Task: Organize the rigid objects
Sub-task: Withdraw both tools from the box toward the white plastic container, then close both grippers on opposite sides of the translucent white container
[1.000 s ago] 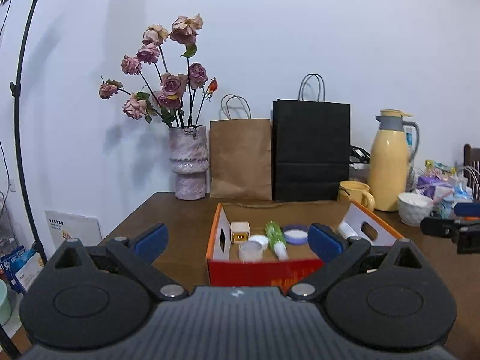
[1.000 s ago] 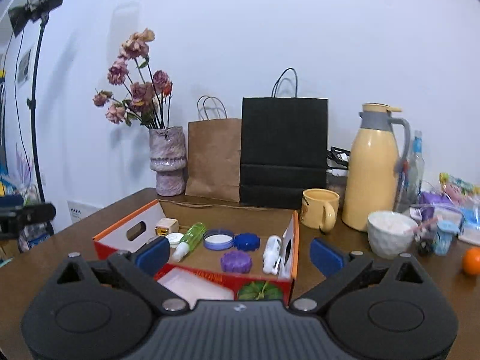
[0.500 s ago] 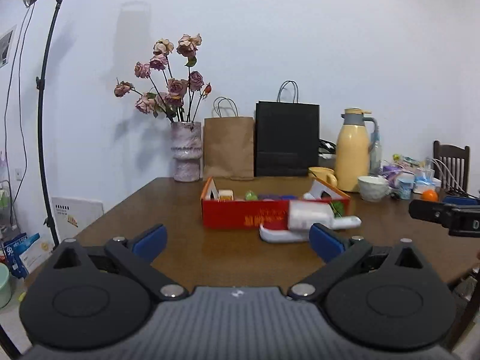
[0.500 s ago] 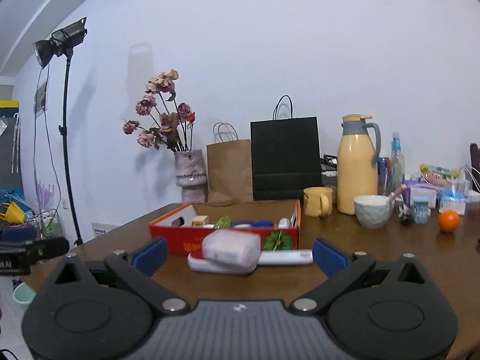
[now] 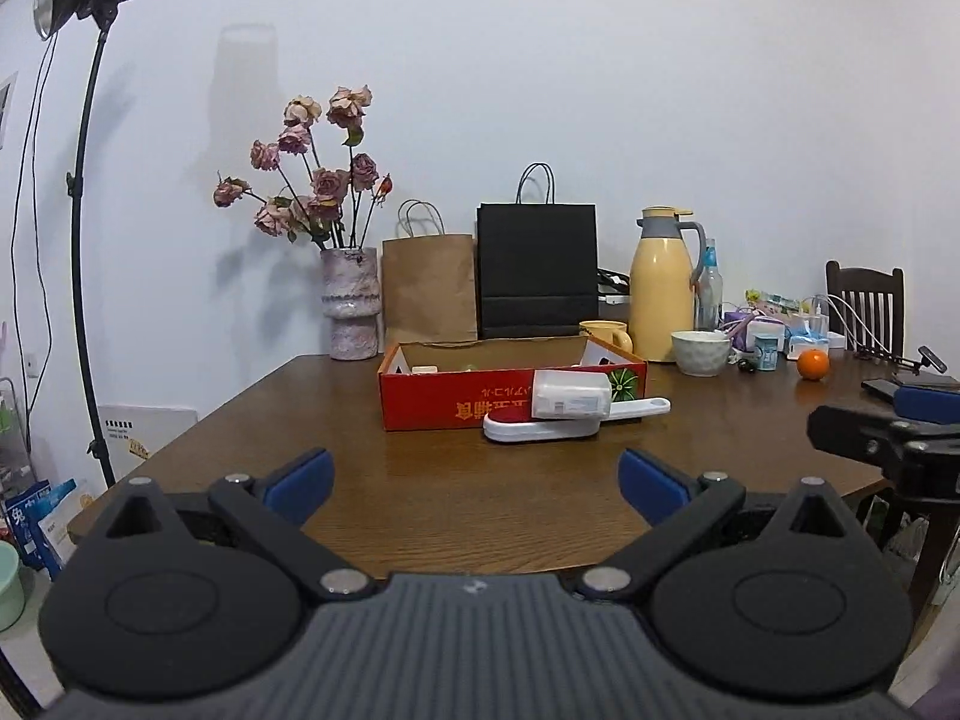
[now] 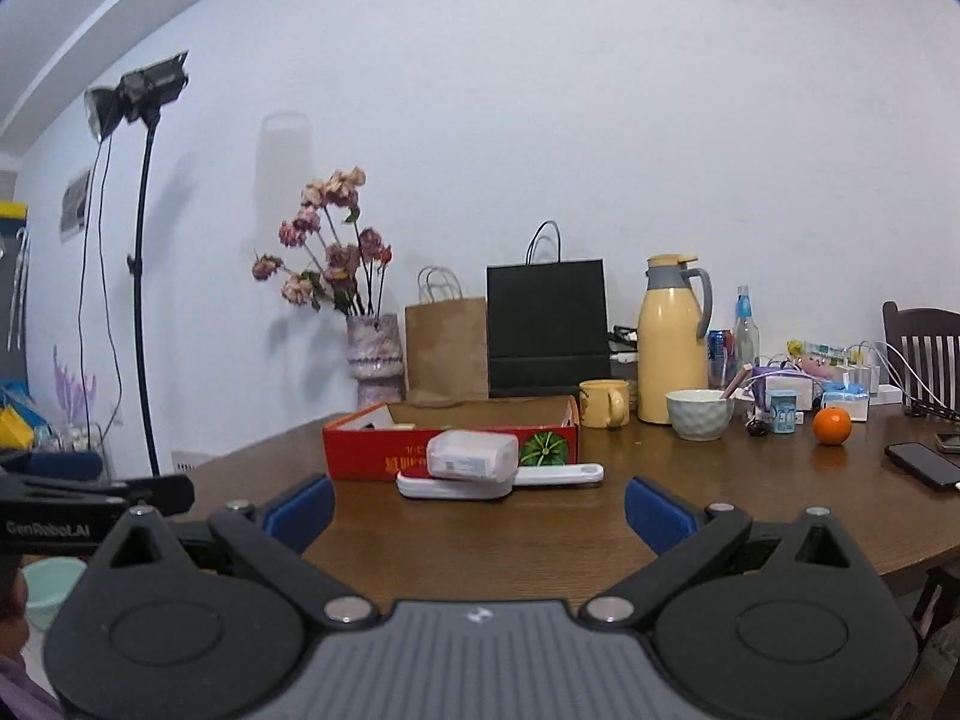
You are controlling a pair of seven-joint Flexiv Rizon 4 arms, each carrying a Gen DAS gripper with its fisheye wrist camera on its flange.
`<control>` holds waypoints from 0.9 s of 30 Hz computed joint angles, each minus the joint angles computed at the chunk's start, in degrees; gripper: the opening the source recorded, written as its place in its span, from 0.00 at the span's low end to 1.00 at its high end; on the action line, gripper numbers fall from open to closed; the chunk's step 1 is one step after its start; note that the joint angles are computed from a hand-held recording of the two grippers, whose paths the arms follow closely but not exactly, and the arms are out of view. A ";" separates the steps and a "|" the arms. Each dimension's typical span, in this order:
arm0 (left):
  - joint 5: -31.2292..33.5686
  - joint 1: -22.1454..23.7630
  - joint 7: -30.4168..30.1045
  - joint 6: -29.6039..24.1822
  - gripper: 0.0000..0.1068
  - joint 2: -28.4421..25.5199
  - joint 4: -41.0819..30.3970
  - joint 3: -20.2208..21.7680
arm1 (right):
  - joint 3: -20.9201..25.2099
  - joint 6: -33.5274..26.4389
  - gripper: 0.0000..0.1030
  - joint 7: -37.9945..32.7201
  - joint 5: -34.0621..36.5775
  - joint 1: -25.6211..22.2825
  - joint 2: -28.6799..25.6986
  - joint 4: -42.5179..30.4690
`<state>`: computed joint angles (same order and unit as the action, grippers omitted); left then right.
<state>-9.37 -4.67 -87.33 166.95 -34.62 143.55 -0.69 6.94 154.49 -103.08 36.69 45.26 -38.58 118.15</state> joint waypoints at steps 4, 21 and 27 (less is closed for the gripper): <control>0.40 0.34 -0.08 -0.94 0.96 -0.24 -0.62 -0.14 | 0.15 -1.33 1.00 1.12 -0.60 -0.65 -0.20 -0.31; 10.90 8.57 -1.34 -20.38 0.96 -5.47 -22.79 -3.84 | -9.60 -23.42 0.99 -2.41 3.46 -0.70 -5.50 -18.49; 19.85 12.47 -0.28 -30.28 0.86 -10.38 -37.27 -7.64 | -16.50 -33.27 0.83 2.54 0.96 -0.22 -9.48 -27.98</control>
<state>10.49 7.80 -87.62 136.67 -44.99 106.27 -8.34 -9.56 121.21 -100.54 37.65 45.04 -48.07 90.17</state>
